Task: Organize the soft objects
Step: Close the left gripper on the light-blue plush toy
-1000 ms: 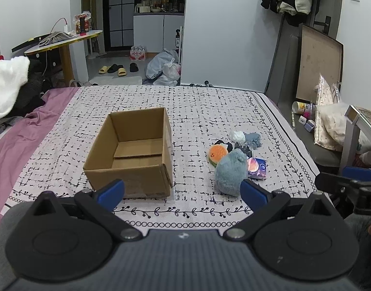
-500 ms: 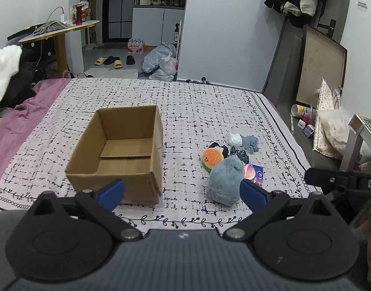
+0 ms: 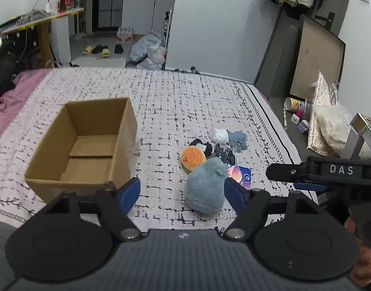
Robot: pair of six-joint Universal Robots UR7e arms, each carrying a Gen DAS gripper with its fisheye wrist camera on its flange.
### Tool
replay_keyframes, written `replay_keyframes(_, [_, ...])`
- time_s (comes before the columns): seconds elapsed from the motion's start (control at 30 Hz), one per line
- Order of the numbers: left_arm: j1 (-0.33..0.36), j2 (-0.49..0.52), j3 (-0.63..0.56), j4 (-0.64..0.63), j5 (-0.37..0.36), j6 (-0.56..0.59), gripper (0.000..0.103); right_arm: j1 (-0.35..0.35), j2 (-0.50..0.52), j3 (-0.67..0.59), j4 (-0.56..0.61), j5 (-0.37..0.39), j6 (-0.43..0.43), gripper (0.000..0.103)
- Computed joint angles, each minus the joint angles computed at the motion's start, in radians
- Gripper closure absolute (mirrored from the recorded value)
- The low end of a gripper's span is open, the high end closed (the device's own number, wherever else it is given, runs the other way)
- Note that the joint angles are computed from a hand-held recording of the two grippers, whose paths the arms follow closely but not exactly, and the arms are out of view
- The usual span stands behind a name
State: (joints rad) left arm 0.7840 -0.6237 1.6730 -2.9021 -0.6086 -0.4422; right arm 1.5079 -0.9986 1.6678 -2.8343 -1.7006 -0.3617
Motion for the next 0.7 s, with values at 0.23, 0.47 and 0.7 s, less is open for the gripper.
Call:
replay_keyframes(0.23, [0.041,0.06,-0.081,0.067,-0.049,-0.008,0.031,-0.038,0.042,-0.041,0.02,0.063,0.051,0.024])
replay_keyframes(0.47, [0.079,0.116,-0.157,0.165,-0.079,-0.065,0.033,-0.078,0.072,-0.091,0.085,0.126,0.125,0.025])
replay_keyframes(0.7, [0.099,0.169,-0.222,0.211,-0.079,-0.098,0.034,-0.1,0.111,-0.146,0.138,0.104,0.17,0.041])
